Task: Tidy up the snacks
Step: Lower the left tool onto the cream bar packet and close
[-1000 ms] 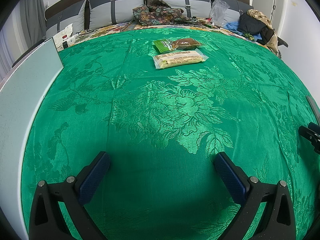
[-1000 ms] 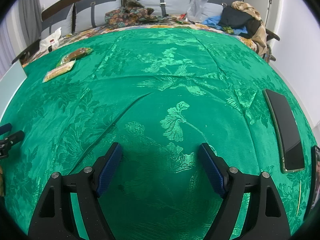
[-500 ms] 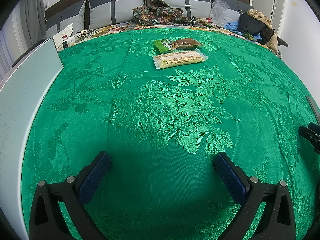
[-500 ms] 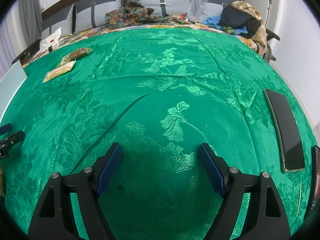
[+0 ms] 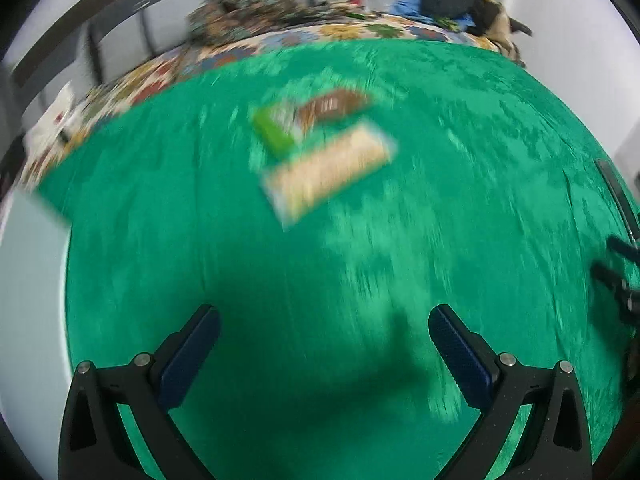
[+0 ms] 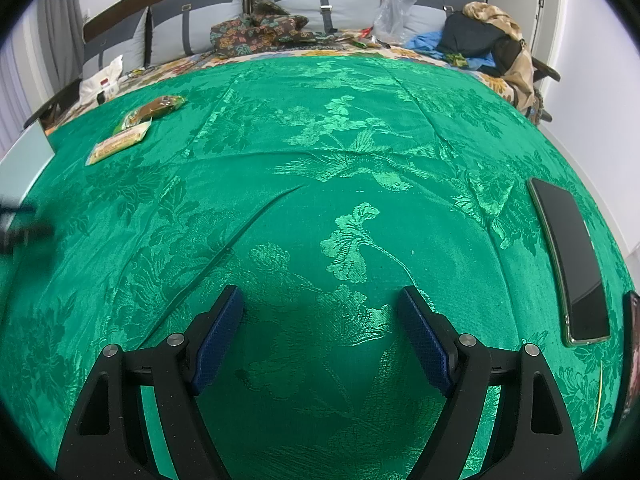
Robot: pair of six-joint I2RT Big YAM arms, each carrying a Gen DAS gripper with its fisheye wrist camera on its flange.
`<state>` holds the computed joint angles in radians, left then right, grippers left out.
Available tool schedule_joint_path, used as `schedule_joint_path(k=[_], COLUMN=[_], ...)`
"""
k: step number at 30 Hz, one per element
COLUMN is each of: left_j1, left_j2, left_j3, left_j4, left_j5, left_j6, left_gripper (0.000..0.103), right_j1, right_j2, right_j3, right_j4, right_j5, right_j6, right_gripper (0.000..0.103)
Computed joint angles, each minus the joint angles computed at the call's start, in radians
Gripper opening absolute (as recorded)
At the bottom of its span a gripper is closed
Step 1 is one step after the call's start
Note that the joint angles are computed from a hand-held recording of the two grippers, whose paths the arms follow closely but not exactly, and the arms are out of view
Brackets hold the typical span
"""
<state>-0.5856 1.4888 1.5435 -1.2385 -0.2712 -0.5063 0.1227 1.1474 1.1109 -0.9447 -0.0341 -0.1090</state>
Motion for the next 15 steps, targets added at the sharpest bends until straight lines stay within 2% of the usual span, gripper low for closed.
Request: schedule_joint_path(k=[2, 4, 6, 8, 9, 10, 11, 12, 14, 15], left_j1=[0.049, 0.074, 0.09, 0.099, 0.102, 0.114, 0.124, 0.126, 0.13, 0.122], left_j2=[0.072, 0.134, 0.194, 0.234, 0.251, 0.247, 0.247, 0.235, 0.197, 0.178], left_j3=[0.09, 0.156, 0.217, 0.255, 0.272, 0.266, 0.267, 0.255, 0.208, 0.184], left_j4=[-0.021, -0.033, -0.043, -0.05, -0.055, -0.028, -0.016, 0.004, 0.044, 0.052], left_j5=[0.04, 0.049, 0.064, 0.076, 0.081, 0.127, 0.155, 0.151, 0.19, 0.173], left_j6=[0.085, 0.139, 0.185, 0.208, 0.21, 0.2, 0.182, 0.158, 0.096, 0.071], left_gripper=[0.103, 0.102, 0.096, 0.083, 0.079, 0.065, 0.046, 0.034, 0.029, 0.029], right_j1=[0.0, 0.0, 0.0, 0.0, 0.0, 0.0, 0.0, 0.0, 0.0, 0.0], right_j2=[0.0, 0.0, 0.0, 0.0, 0.0, 0.0, 0.0, 0.0, 0.0, 0.0], right_j3=[0.001, 0.001, 0.0, 0.0, 0.0, 0.0, 0.0, 0.0, 0.0, 0.0], right_j4=[0.0, -0.001, 0.0, 0.0, 0.0, 0.0, -0.001, 0.0, 0.0, 0.0], right_j5=[0.0, 0.0, -0.001, -0.001, -0.001, -0.001, 0.0, -0.001, -0.001, -0.001], right_j6=[0.0, 0.0, 0.0, 0.0, 0.0, 0.0, 0.0, 0.0, 0.0, 0.0], right_gripper=[0.083, 0.083, 0.083, 0.083, 0.083, 0.083, 0.083, 0.083, 0.083, 0.083])
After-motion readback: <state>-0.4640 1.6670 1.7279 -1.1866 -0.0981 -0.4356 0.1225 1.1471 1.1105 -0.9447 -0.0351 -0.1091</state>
